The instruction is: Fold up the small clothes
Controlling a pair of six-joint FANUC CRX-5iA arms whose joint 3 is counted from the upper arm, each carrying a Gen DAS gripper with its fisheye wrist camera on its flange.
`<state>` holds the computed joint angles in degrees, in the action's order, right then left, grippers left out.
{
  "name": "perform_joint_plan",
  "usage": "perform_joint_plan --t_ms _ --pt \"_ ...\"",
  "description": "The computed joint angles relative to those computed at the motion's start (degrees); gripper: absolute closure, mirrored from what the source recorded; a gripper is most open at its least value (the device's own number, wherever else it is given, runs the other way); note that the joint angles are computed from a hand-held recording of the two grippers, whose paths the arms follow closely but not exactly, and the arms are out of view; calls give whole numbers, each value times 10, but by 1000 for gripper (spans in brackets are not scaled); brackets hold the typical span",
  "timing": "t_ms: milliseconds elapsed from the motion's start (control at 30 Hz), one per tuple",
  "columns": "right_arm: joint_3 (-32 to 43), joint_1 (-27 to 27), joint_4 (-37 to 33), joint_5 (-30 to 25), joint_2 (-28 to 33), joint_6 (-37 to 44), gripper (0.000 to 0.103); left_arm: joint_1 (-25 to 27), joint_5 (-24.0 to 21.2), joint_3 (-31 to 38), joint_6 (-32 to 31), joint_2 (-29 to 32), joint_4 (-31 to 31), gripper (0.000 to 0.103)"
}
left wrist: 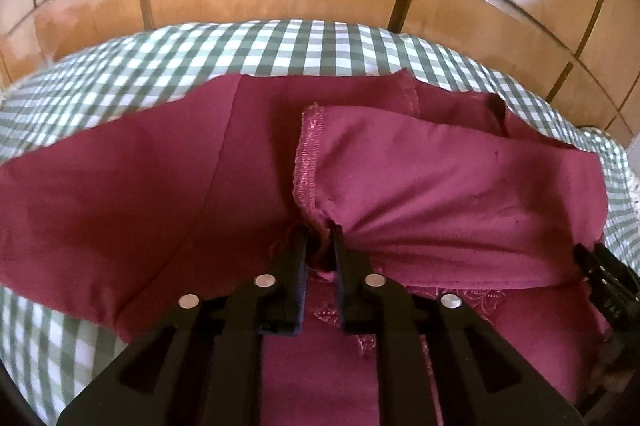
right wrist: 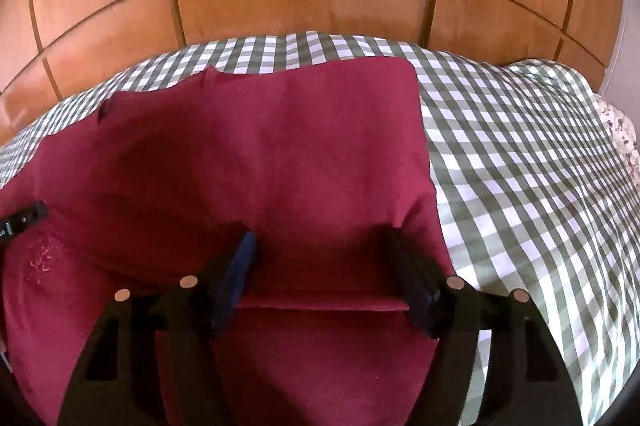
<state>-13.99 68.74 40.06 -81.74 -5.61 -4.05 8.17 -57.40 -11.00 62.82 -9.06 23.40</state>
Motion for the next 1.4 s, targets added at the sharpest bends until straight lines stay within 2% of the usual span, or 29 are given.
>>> perform_joint_plan --t_ms 67,133,233,367,567,667,767,900,1000,1133,1300,1400 --pt "8 -2 1 -6 8 5 32 8 -5 -5 7 -10 2 73" --pt "15 -1 2 -13 13 8 31 23 -7 -18 13 -26 2 48" --pt "19 -2 2 -17 17 11 30 52 -28 -35 18 -49 16 47" --pt "26 -3 3 -26 23 17 30 110 -50 -67 -22 -92 42 47" --pt "28 -2 5 -29 27 19 29 256 -95 -101 -70 -114 126 47" --pt "30 -1 7 -34 29 20 29 328 -102 -95 -52 -95 135 47" --pt "33 0 8 -39 33 21 29 393 -83 -85 -10 -68 141 47" --pt "33 0 8 -42 34 21 28 446 -82 -47 32 -2 156 47" --pt "37 -1 8 -47 37 24 28 466 -89 -21 51 41 179 47" --pt "40 0 8 -54 41 28 27 467 -85 28 76 90 168 58" --pt "41 1 8 -57 42 28 26 446 -71 81 99 120 96 92" --pt "41 1 8 -57 42 29 26 440 -58 73 88 107 112 96"
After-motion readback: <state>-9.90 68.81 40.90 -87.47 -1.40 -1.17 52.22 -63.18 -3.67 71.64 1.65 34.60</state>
